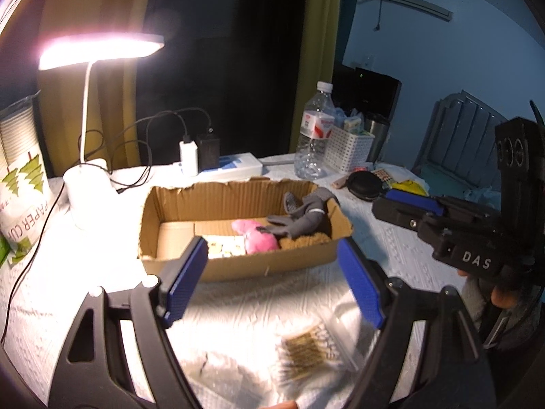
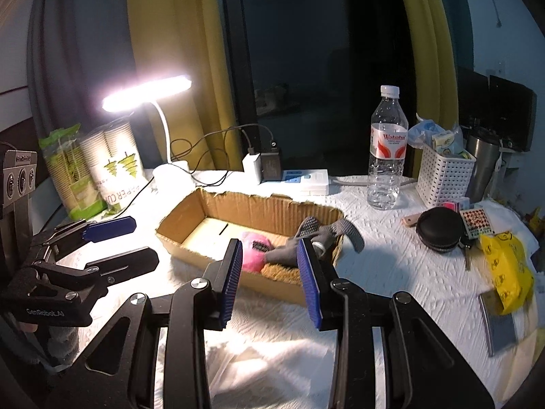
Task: Organize soft objects
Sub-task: 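Lower the plush and glove into the box and open both grippers, then reach the left gripper to the cotton swab bag while the right grasps the white towel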
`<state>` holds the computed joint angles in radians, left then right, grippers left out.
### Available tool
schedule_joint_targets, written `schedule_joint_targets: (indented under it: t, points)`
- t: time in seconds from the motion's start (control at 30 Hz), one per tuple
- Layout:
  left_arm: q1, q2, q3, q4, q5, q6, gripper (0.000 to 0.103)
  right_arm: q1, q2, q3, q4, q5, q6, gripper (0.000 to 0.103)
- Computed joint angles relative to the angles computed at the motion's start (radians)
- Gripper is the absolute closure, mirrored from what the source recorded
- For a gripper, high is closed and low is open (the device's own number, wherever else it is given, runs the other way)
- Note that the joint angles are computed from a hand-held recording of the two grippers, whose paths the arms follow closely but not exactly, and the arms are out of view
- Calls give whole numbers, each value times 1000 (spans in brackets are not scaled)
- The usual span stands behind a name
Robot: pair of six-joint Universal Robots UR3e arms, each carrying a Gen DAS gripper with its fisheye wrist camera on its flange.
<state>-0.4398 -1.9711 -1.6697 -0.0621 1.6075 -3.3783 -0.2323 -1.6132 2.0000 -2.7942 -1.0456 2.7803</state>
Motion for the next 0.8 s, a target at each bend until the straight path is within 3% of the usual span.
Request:
schedule_joint_targets:
  t: [0.17,0.27,0.8]
  points:
    - [-11,37,-96,55,12,-11,23,0,-70,77,4,-5,-8,66]
    - [-20,55,-144,78,18,-16,23,-3,-105,118,3,-6,-9,54]
    - [-44,121,-345,172,67,-30,23,-66,-256,303,26,-3,-61,52]
